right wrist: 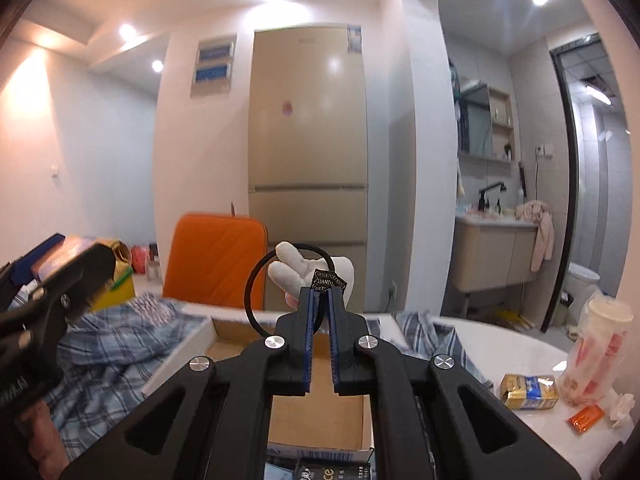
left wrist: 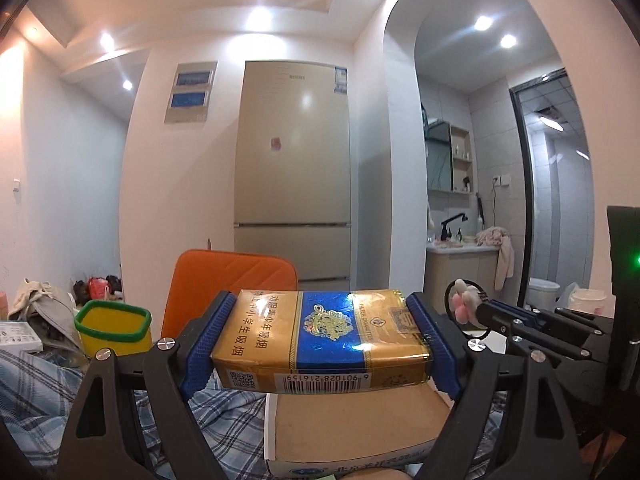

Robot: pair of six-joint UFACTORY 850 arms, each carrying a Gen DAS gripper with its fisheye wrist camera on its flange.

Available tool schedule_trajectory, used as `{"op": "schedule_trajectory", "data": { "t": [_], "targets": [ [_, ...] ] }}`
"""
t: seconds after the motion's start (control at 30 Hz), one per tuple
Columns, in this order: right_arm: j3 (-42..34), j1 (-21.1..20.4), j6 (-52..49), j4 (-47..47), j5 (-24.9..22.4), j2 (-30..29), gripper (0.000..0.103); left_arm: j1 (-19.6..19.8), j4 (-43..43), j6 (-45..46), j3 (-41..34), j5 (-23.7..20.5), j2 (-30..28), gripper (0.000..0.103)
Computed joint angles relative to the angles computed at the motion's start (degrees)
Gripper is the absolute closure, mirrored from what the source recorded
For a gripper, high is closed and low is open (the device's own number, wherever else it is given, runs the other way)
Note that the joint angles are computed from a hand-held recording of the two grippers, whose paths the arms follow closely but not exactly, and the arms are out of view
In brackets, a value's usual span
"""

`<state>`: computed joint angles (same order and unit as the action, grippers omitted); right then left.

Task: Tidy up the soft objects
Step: 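Carry the gold pack into the cardboard box and open the left gripper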

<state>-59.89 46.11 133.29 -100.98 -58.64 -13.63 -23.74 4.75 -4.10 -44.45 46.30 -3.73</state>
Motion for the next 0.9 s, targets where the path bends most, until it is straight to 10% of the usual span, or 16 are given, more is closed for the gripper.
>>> {"op": "schedule_trajectory", "data": {
  "t": [0.4,0.9],
  "targets": [
    [-2.46,-5.33,-3.97,4.44,15.11,-4.62,0.096,-0.98,0.98,0.56,-8.29,-20.71,-6.92,0.018],
    [-1.17,-7.7,-2.9,7.09,20.66,-4.53,0.095,-0.54,8.88,-7.97,-12.3,-28.69,-10.12,0.018]
  ]
}}
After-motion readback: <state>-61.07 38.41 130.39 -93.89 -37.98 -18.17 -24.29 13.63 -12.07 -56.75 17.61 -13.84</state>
